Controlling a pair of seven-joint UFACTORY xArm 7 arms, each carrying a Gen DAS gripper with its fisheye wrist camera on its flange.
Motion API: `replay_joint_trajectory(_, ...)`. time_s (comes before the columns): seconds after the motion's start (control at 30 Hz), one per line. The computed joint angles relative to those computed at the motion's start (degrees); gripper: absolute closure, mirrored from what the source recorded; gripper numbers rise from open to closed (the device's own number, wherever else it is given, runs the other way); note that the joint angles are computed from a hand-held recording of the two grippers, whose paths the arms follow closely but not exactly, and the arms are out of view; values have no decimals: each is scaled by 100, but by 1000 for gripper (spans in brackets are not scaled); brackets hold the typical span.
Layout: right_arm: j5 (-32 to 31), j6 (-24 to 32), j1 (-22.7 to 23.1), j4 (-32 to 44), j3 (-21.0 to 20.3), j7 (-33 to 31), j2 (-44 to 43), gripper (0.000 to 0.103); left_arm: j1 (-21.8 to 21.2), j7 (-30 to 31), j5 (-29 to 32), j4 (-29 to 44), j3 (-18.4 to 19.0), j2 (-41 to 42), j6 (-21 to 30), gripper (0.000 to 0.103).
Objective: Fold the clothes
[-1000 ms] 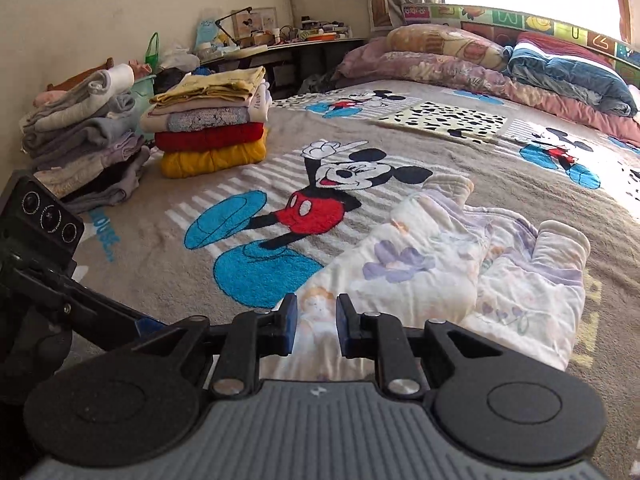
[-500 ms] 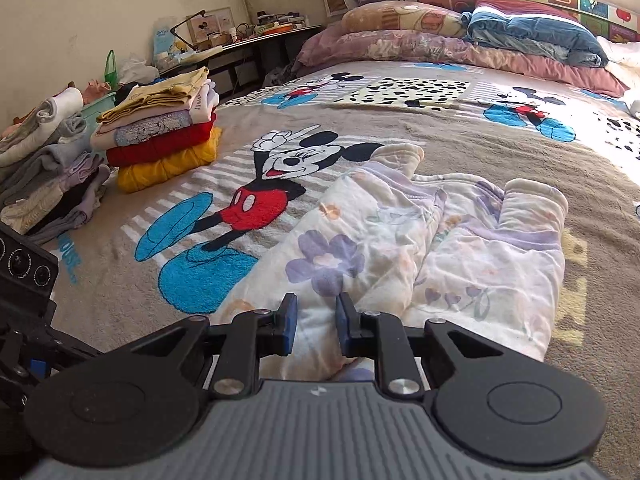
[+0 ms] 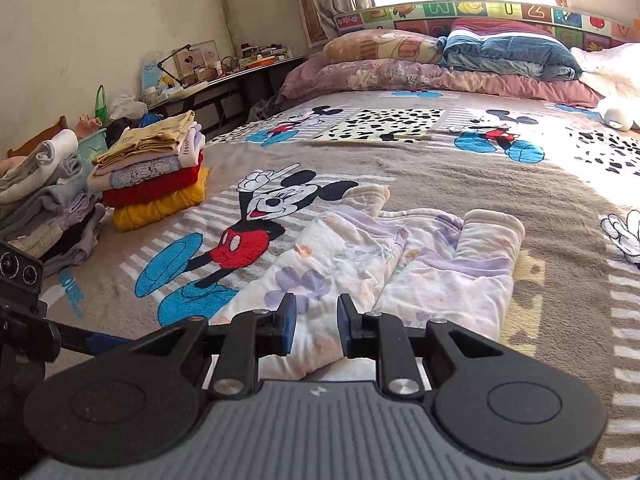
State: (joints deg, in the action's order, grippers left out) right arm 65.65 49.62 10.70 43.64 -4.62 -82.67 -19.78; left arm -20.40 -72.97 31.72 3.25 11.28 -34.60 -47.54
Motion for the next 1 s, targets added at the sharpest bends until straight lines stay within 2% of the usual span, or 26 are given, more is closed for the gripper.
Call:
replay_joint_trajectory(0.07,14,-161,57,-62,58,-352,-34,79,59,-58,-142,268,40,342,-108,28)
replay_joint_trajectory(0.13,-111,-385,123,-127,179,-561,-44,80,86,-226,-168,619,164,987,-557,26)
replay_joint_trajectory(0.2,-335,-644,191,-182,296,-506,-4,78,160,-566,348,1115,401,1498,-572,25)
replay_joint_trajectory(0.27,-351,-648,271,-216,242,-538,21,77,276,-804,668,1532,460,1905,-528,24)
replay_joint_trajectory(0.3,-299,-625,303,-237,196,-600,16,77,331,-1046,1070,1809,559,2177,-505,24)
replay_joint_trajectory(0.4,-99,-623,337,-318,102,-801,-19,77,522,-1376,1495,2200,481,2620,-155,24)
replay_joint_trajectory(0.43,-33,-629,341,-360,85,-879,-44,77,614,-1663,1842,2308,454,2660,226,24)
replay_joint_trajectory(0.47,-26,-660,334,-388,97,-887,-48,76,803,-1832,2087,2396,313,2788,452,29)
replay_joint_trajectory(0.53,-67,-713,313,-425,130,-787,-22,76,837,-1722,2137,2368,348,2919,311,30)
replay_joint_trajectory(0.6,-34,-784,314,-481,146,-744,17,76,998,-1724,2172,2330,186,2774,421,30)
replay_joint_trajectory(0.67,66,-794,323,-501,122,-818,59,76,1127,-1403,1879,2164,-40,2622,388,30)
replay_joint_trajectory(0.73,73,-533,268,-467,27,-744,-13,72,1264,-1185,1631,1984,-259,2372,356,28)
replay_joint_trajectory(0.8,116,-178,173,-440,-125,-699,-136,72,1406,-937,1484,1821,-445,2152,248,28)
replay_joint_trajectory(0.87,280,-54,21,-365,-261,-538,-163,72,1439,-696,1337,1698,-590,1961,197,28)
replay_joint_trajectory(0.93,518,-185,-121,-202,-291,-375,6,72,1378,-506,1214,1631,-663,1880,131,28)
replay_joint_trajectory(1.0,825,-696,-194,2,-152,-374,305,71,1292,-469,1243,1640,-645,1869,183,28)
